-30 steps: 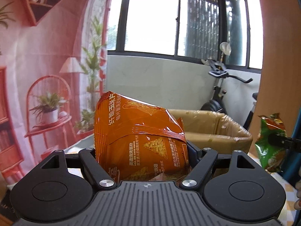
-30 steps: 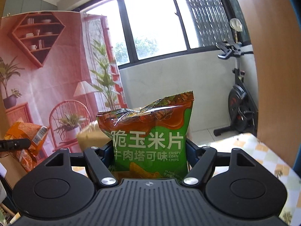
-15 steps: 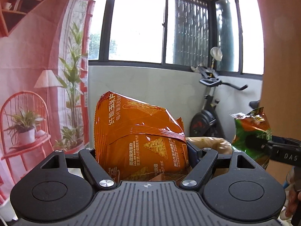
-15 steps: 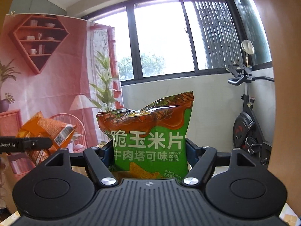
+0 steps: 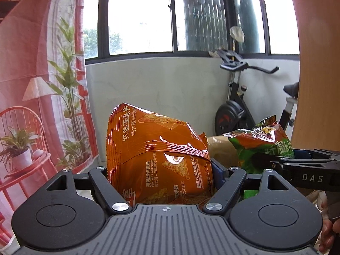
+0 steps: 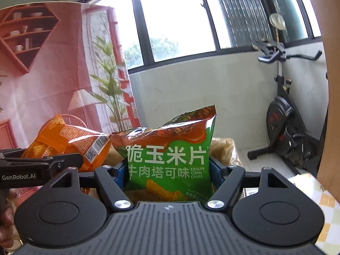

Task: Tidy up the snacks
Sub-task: 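Carry the orange bag with the left tool while the right tool carries the corn-chip bag, then open both tools over the floor box to drop both bags, then reach the left tool to the pale green bag while the right tool reaches the large green bag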

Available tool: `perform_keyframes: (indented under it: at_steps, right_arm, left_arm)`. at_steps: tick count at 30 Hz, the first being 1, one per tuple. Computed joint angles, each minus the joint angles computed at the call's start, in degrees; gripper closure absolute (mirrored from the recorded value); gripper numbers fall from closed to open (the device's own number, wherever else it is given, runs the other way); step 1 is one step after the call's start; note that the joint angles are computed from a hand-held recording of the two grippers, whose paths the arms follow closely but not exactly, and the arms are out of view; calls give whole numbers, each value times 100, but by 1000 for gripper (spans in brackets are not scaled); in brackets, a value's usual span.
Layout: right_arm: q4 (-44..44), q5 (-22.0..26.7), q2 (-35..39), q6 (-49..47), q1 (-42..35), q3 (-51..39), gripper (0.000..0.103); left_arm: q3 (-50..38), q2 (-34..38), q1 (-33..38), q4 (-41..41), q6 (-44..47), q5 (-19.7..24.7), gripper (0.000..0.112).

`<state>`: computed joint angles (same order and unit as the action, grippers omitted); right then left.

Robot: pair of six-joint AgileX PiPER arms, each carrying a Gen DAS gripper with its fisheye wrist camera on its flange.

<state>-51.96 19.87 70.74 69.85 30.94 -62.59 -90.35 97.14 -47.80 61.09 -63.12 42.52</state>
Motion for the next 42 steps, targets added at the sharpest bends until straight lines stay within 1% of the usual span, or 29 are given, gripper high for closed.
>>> perform_keyframes:
  at_steps: [2,6,8,10,13,18,20,22,26,28,33,38,42]
  right_arm:
    - [77,6,49,-33,-33,37,29]
    - [637,-170,19,-508,-141,176,28]
    - [772,-31,33,-674,-68,164,26]
    - [590,159,59,-556,58,144,24]
    - [581,232,11,-530,141,190,22]
    - [545,607,-114,-558,393,188,19]
    - [403,703,-234,-347,482,252,16]
    - [450,763,-349,-339,511,280,16]
    - [201,1159,-574,-8,815,351,16]
    - [213,1308,-750,65,973,424,16]
    - [-303,1928,-1191,707,1704,648,16]
    - [-927,2824,-1498,1437,2781,819,16]
    - [-1346,3697,-1646,2095,3821,996,16]
  left_arm:
    - [-75,60,105,-317,311,-74,29]
    - [-53,109,197,-602,622,-26,25]
    - [-71,104,265,-938,780,69,24]
    - [8,30,310,-1097,781,96,24]
    - [282,-203,343,-1085,661,32,24]
    - [608,-539,195,-887,467,236,24]
    - [723,-669,82,-775,341,330,24]
    - [823,-798,-24,-689,245,472,24]
    - [1080,-1132,-279,-495,-46,704,24]
    - [1190,-1303,-397,-442,-147,805,24]
    - [1299,-1629,-653,-316,-213,1189,24]
    - [1630,-2112,-989,-166,-433,1593,24]
    - [2128,-2587,-1428,-127,-896,1915,24]
